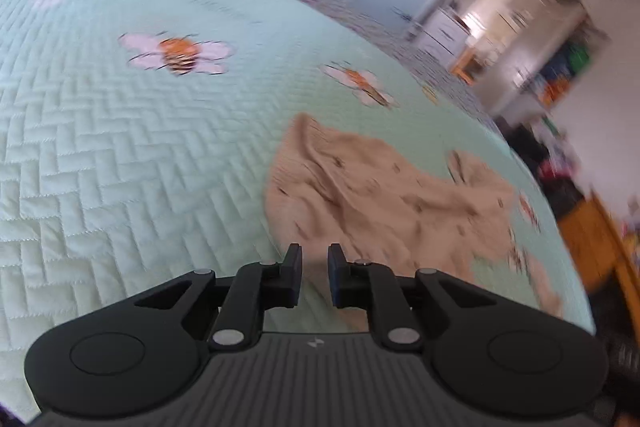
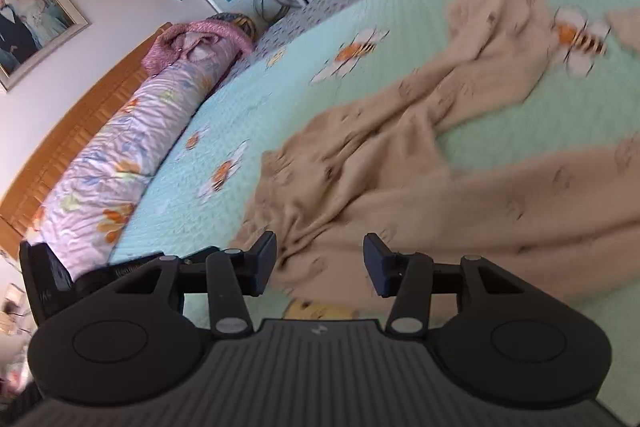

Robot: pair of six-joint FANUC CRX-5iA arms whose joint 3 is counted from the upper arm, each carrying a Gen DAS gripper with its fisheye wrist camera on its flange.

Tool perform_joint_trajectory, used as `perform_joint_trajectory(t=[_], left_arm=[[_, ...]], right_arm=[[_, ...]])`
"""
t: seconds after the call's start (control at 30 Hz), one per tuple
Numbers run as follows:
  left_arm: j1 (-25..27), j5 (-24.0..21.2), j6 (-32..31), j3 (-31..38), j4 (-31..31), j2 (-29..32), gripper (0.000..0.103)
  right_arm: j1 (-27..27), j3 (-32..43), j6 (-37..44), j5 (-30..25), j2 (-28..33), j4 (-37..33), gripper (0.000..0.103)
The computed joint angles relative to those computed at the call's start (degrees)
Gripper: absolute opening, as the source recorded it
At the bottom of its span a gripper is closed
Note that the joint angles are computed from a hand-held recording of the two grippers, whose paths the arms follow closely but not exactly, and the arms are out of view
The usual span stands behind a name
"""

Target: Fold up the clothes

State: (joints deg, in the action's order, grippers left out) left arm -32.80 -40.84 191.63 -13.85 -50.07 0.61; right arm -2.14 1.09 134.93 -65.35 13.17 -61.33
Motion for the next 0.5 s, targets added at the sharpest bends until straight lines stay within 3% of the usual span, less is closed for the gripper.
perform_joint_trajectory(t=[0.23, 0.37, 0.5], left_arm=[[-1.64, -1.83, -3.32, 1.24, -0.93, 2.76, 0.013], [-2.28, -1.7, -1.46, 0.41, -1.06, 3.06, 0.013], [-2.37, -1.36, -0.02, -1.31, -2.35, 1.99, 0.013]], right_arm=[[5.16, 2.93, -3.26, -3.75, 2.14, -0.3, 0.051], [9.39, 4.89, -8.11, -1.65, 5.36, 1.84, 0.046], [12.86, 3.1, -11.21, 4.8, 4.75, 6.0, 0.041]])
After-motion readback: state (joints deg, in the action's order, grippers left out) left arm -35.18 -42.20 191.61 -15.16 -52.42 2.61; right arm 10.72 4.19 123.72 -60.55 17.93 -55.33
